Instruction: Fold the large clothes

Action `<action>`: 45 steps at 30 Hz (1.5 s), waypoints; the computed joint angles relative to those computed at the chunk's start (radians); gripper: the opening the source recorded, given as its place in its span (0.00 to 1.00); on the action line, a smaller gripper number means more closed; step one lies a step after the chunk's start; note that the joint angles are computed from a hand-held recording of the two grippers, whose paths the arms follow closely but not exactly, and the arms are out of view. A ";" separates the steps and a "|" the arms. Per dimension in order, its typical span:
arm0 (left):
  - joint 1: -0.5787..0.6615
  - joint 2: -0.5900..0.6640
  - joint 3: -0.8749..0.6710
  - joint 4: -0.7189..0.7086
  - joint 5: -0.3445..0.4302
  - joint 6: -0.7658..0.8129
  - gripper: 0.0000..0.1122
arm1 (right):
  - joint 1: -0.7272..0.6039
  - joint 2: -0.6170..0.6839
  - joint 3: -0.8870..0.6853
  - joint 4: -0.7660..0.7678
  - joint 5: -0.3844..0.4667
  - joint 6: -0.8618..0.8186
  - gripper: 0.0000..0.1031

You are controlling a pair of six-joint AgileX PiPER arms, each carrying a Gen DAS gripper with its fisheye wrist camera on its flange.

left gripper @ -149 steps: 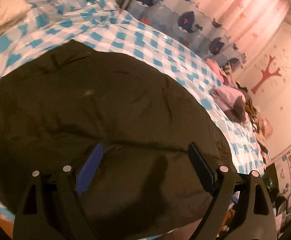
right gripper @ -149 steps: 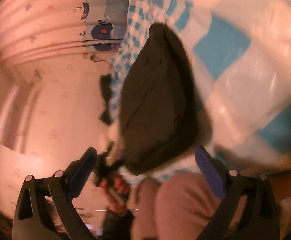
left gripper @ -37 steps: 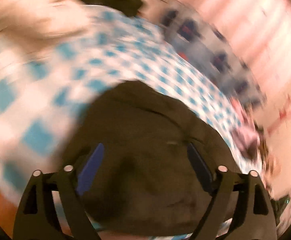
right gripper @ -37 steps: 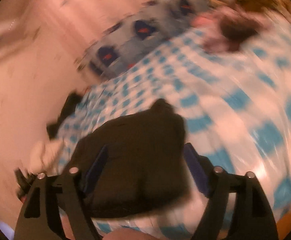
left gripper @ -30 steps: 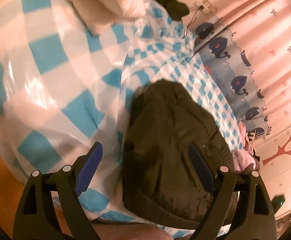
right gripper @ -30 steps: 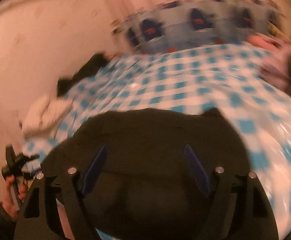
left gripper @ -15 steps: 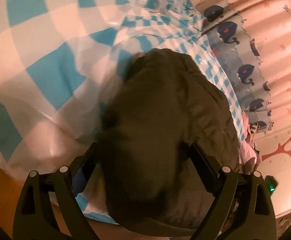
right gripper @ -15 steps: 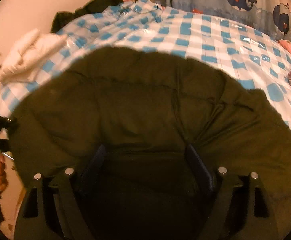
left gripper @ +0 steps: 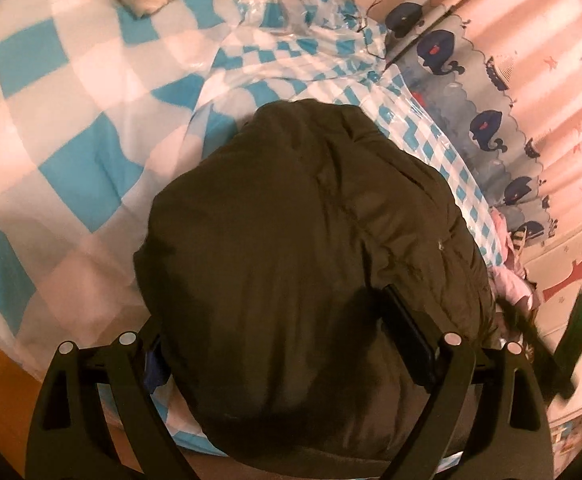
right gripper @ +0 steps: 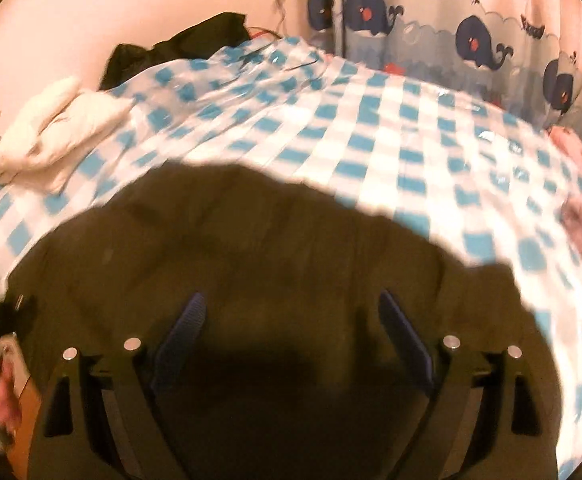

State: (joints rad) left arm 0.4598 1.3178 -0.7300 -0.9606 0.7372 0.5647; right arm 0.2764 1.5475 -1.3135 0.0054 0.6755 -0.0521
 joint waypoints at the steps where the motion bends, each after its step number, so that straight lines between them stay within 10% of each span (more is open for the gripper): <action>1: -0.015 -0.013 0.000 0.016 -0.017 -0.008 0.77 | 0.008 0.061 -0.075 -0.047 0.023 0.049 0.82; 9: -0.082 -0.076 0.003 0.118 -0.100 -0.044 0.77 | 0.030 0.428 -0.414 -0.195 0.219 0.204 0.89; 18: -0.111 -0.119 0.020 0.174 -0.130 -0.059 0.77 | -0.012 0.202 -0.194 -0.011 0.130 0.061 0.89; 30: 0.206 0.136 -0.003 -0.174 0.252 0.150 0.78 | 0.121 -0.057 0.126 -0.286 0.047 0.209 0.89; 37: 0.229 0.178 0.020 -0.280 0.366 0.210 0.26 | 0.206 -0.115 0.321 -0.482 0.020 0.379 0.89; 45: 0.045 -0.052 -0.106 -0.332 0.365 0.142 0.15 | 0.165 -0.105 0.342 -0.451 -0.027 0.368 0.90</action>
State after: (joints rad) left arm 0.5045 1.2653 -0.8358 -1.2930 1.1018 0.7063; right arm 0.4411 1.4430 -0.9717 -0.4456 0.6486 0.3156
